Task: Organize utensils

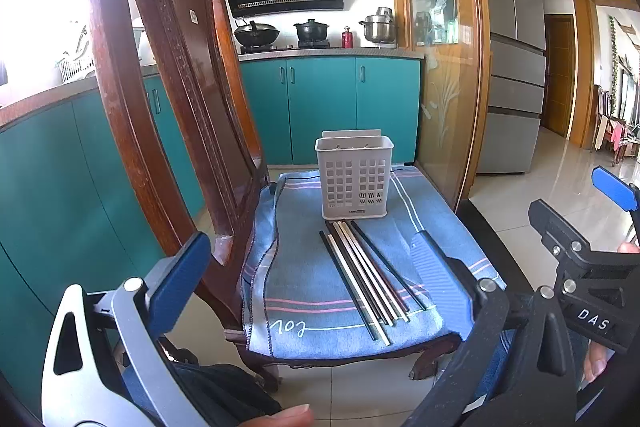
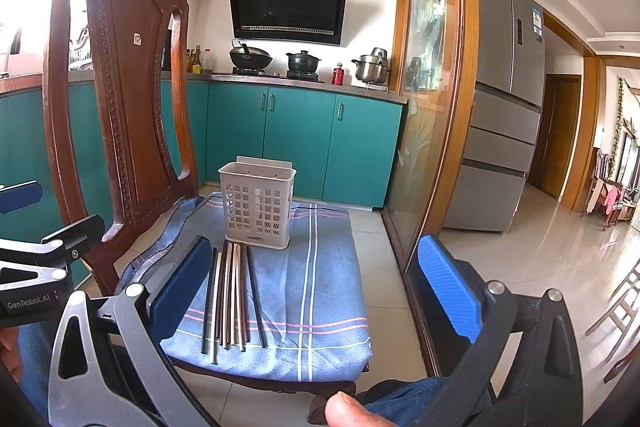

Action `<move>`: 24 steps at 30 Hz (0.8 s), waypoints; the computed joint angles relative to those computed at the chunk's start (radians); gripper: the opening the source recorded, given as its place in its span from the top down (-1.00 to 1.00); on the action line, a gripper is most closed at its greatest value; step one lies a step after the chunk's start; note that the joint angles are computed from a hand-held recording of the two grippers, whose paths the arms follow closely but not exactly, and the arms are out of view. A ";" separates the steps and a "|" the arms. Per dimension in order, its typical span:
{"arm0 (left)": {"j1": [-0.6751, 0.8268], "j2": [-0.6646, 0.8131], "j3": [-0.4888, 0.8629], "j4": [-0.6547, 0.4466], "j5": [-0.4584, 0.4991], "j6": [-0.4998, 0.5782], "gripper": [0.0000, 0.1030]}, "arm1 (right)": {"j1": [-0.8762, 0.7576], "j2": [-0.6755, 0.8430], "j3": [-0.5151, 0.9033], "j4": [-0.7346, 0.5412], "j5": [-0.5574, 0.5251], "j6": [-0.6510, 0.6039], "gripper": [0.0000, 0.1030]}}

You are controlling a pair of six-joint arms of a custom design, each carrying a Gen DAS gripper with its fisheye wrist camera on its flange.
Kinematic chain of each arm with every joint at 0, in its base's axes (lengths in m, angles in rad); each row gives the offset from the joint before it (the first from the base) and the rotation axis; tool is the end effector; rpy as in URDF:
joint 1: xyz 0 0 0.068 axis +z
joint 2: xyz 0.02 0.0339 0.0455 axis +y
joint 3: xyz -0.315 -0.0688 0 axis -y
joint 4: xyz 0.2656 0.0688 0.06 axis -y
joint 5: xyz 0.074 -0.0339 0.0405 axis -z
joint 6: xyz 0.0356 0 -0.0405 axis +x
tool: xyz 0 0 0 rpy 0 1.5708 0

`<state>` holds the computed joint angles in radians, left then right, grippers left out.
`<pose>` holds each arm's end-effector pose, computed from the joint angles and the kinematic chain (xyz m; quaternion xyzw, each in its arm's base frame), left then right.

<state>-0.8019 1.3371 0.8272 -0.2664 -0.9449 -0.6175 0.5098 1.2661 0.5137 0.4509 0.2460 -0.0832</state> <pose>0.2125 -0.1782 0.2762 -0.0997 0.8338 0.0938 0.5348 0.2347 0.1213 0.2441 -0.1639 0.7856 0.0280 0.5960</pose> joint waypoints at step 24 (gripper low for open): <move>-0.020 -0.002 0.025 -0.044 -0.055 -0.018 -0.93 | -0.013 -0.023 -0.014 0.010 -0.017 -0.002 -0.95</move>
<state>-0.8222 1.3353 0.8527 -0.3108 -1.0003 -0.6351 0.4964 1.2435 0.4999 0.4613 0.2289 -0.0853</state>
